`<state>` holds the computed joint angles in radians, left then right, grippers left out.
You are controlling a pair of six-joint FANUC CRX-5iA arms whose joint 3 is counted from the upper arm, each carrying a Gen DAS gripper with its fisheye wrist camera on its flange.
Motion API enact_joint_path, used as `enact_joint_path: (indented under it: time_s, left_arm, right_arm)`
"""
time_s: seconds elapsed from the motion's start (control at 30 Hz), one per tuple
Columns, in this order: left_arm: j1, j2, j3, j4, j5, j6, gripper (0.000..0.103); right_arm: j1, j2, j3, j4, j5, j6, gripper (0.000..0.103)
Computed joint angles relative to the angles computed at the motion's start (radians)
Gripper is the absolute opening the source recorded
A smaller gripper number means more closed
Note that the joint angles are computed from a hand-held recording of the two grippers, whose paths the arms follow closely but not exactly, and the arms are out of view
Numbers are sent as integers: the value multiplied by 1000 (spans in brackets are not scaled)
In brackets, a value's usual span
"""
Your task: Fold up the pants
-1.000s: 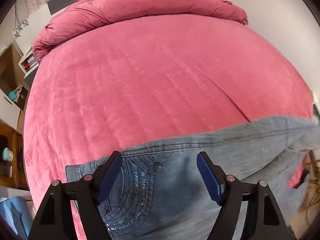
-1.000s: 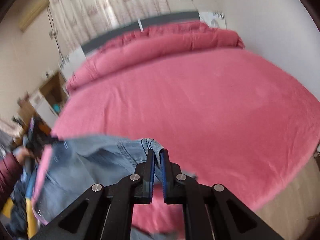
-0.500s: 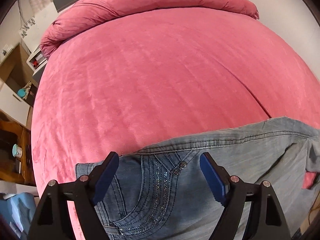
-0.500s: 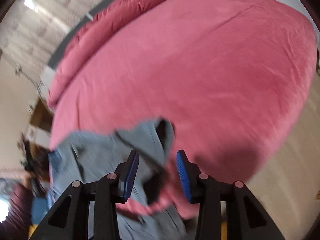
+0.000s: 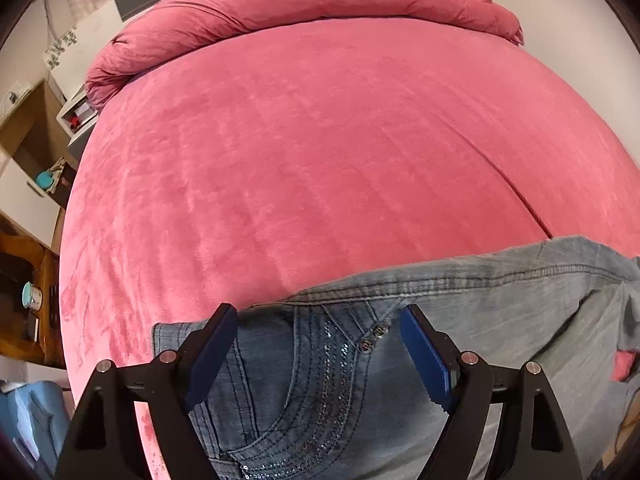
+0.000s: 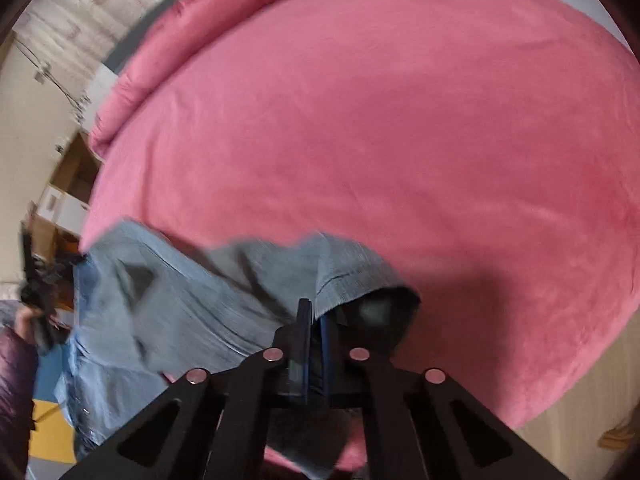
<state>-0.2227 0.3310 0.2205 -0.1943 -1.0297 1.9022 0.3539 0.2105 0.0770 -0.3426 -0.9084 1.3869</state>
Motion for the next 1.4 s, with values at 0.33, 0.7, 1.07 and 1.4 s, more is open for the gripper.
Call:
enact_joint_path:
  time_s: [0.33, 0.7, 1.07, 1.4]
  left_arm:
    - [-4, 50, 73, -97, -61, 94, 85]
    - [12, 5, -9, -101, -5, 116, 88]
    - [-7, -25, -29, -118, -29, 175, 88]
    - [-5, -36, -50, -124, -14, 184, 88]
  right_arm:
    - [-37, 136, 228, 161, 86, -171, 0]
    - [-146, 118, 159, -120, -100, 20, 40]
    - [-264, 97, 29, -481, -115, 210, 35]
    - [-97, -2, 43, -163, 37, 119, 2]
